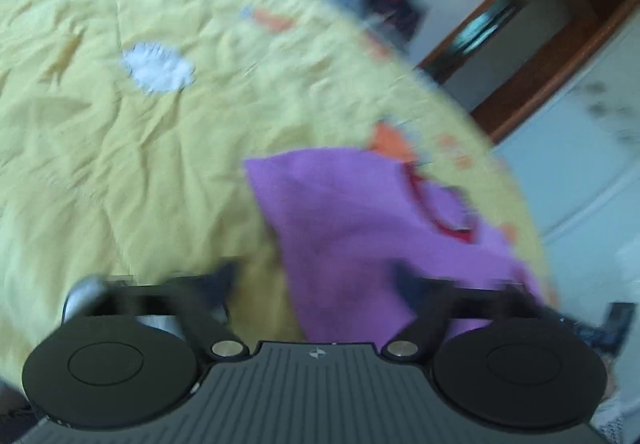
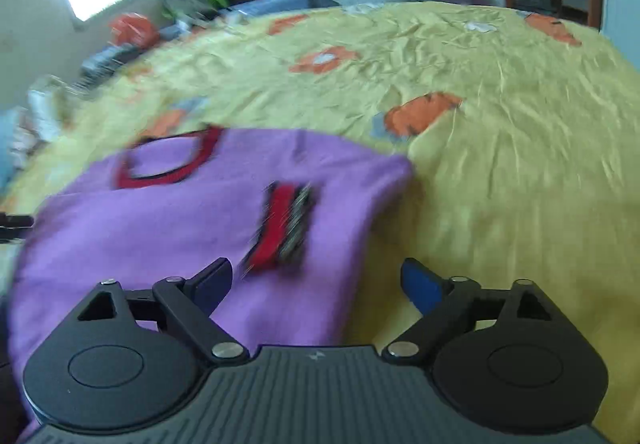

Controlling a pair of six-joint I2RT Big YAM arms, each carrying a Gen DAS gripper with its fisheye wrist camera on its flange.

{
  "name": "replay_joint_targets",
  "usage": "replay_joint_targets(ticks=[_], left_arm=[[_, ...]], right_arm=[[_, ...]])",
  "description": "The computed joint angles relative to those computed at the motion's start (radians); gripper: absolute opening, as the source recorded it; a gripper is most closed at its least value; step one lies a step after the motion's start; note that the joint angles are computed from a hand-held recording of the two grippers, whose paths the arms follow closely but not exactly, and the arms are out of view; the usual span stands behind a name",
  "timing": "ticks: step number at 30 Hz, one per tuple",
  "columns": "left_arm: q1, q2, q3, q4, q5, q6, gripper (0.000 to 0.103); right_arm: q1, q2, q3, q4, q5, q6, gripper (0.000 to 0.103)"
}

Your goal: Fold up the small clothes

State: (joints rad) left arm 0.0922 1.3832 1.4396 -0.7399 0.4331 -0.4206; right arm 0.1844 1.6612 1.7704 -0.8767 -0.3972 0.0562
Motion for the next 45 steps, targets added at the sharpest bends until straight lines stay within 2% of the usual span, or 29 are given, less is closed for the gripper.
replay_joint_targets(ticks=[1, 3, 6, 10, 12, 14, 16, 17, 19, 20, 22, 24, 26, 28, 29, 30, 31, 33, 34, 35, 36, 37, 39, 42, 45], left_arm=[[0.003, -0.055, -0.065, 0.047, 0.016, 0.024, 0.099], [0.005, -0.144, -0.164, 0.065, 0.038, 0.063, 0.098], [0.022, -0.266, -0.329, 0.131, 0.145, 0.030, 0.098], [-0.009, -0.366, -0.471, 0.118, 0.279, 0.006, 0.098], [-0.044, -0.382, -0.505, 0.092, 0.326, 0.019, 0.098], [-0.086, -0.395, -0.528, 0.073, 0.304, 0.031, 0.098], [-0.105, -0.397, -0.554, 0.069, 0.312, 0.014, 0.099], [-0.115, -0.396, -0.556, 0.043, 0.290, 0.030, 0.099], [-0.119, -0.407, -0.577, 0.027, 0.243, 0.054, 0.100], [-0.104, -0.414, -0.600, 0.038, 0.253, 0.049, 0.102], [-0.056, -0.395, -0.644, 0.064, 0.307, 0.007, 0.102], [-0.014, -0.354, -0.687, 0.120, 0.399, -0.058, 0.102], [-0.012, -0.310, -0.717, 0.186, 0.449, -0.140, 0.102], [-0.025, -0.274, -0.745, 0.286, 0.539, -0.227, 0.102], [-0.038, -0.265, -0.751, 0.321, 0.554, -0.270, 0.102], [-0.052, -0.274, -0.767, 0.378, 0.543, -0.323, 0.099], [-0.063, -0.286, -0.774, 0.407, 0.521, -0.335, 0.093], [-0.052, -0.309, -0.787, 0.470, 0.539, -0.364, 0.056], [-0.049, -0.315, -0.776, 0.454, 0.535, -0.361, 0.046], [-0.047, -0.321, -0.751, 0.392, 0.511, -0.319, 0.019], [-0.053, -0.316, -0.720, 0.324, 0.490, -0.265, 0.009], [-0.052, -0.312, -0.703, 0.289, 0.481, -0.236, 0.008], [-0.059, -0.314, -0.694, 0.285, 0.465, -0.242, 0.005], [-0.088, -0.343, -0.705, 0.349, 0.431, -0.288, 0.004], [-0.102, -0.370, -0.700, 0.380, 0.414, -0.313, 0.004]], right_arm=[[-0.007, -0.053, -0.069, 0.027, -0.034, -0.018, 0.091], [-0.010, -0.146, -0.179, 0.037, -0.063, -0.042, 0.091], [-0.003, -0.278, -0.325, 0.070, -0.175, -0.168, 0.091], [0.057, -0.345, -0.376, -0.011, -0.156, -0.333, 0.091], [0.077, -0.358, -0.389, -0.024, -0.137, -0.356, 0.091], [0.086, -0.364, -0.396, -0.031, -0.139, -0.357, 0.091], [0.093, -0.369, -0.395, -0.058, -0.143, -0.385, 0.091], [0.099, -0.375, -0.393, -0.070, -0.128, -0.392, 0.091], [0.104, -0.390, -0.396, -0.081, -0.101, -0.369, 0.091], [0.099, -0.398, -0.402, -0.083, -0.113, -0.354, 0.091], [0.083, -0.422, -0.422, -0.084, -0.146, -0.318, 0.091], [0.082, -0.442, -0.446, -0.068, -0.125, -0.272, 0.091], [0.084, -0.461, -0.468, -0.054, -0.100, -0.240, 0.091], [0.083, -0.471, -0.475, -0.058, -0.092, -0.217, 0.091], [0.085, -0.474, -0.476, -0.061, -0.089, -0.210, 0.091], [0.088, -0.478, -0.478, -0.059, -0.082, -0.206, 0.091], [0.091, -0.481, -0.478, -0.059, -0.081, -0.205, 0.091], [0.101, -0.489, -0.480, -0.055, -0.069, -0.202, 0.091], [0.108, -0.492, -0.481, -0.055, -0.060, -0.196, 0.091], [0.113, -0.494, -0.481, -0.057, -0.054, -0.191, 0.091], [0.119, -0.498, -0.484, -0.054, -0.043, -0.180, 0.091], [0.123, -0.503, -0.491, -0.049, -0.042, -0.171, 0.091], [0.129, -0.518, -0.511, -0.022, -0.045, -0.140, 0.091], [0.138, -0.541, -0.540, 0.018, -0.063, -0.091, 0.091], [0.166, -0.544, -0.544, 0.031, -0.063, -0.133, 0.091]])
